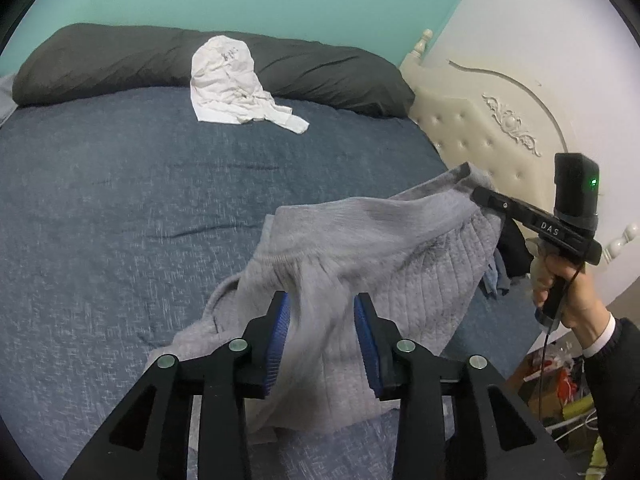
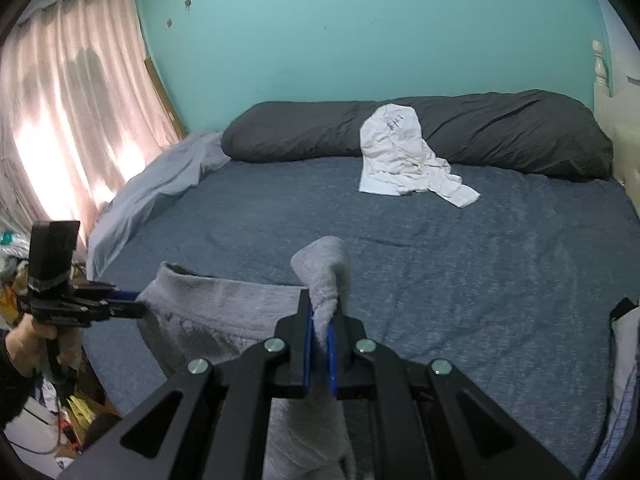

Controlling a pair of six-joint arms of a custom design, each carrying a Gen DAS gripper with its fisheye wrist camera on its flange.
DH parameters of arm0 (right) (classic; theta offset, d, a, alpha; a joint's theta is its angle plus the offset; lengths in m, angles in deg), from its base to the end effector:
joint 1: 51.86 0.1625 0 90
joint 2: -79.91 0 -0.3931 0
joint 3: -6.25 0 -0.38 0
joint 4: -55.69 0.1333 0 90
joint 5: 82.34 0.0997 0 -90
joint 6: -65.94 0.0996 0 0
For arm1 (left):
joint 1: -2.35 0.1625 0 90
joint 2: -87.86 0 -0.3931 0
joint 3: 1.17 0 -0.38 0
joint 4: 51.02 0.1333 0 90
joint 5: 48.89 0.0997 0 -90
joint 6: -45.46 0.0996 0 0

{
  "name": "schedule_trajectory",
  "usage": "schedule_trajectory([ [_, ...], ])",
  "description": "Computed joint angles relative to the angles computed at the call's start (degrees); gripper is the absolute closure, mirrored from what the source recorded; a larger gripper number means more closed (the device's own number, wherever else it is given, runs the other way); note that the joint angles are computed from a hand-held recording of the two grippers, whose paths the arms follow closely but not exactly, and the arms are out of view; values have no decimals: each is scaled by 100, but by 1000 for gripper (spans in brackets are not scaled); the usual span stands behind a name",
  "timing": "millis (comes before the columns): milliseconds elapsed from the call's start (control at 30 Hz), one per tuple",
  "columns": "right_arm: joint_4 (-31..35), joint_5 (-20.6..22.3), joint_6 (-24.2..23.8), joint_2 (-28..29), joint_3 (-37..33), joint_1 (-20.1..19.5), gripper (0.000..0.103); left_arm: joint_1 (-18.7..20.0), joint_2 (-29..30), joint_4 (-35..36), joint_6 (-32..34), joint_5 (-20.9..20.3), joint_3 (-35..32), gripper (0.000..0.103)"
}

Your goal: Fold clothes

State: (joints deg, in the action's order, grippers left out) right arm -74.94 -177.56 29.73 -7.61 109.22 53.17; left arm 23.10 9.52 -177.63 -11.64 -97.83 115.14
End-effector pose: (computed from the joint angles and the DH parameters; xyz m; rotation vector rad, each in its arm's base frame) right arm 0.2537 -0.4658 0.4067 1.2314 -2.6364 0.6144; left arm -0.3756 -0.3548 0.2362 0.2936 2.6471 -0.8758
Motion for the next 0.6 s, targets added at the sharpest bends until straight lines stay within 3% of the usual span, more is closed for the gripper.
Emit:
schedule_trajectory([
  [333, 170, -244, -560, -482, 654, -706, 97, 526, 107, -641, -166, -276, 400, 66],
  [600, 367, -614, -815, -747, 1143, -1397, 97, 1075, 653, -1232, 222, -566, 284, 66],
])
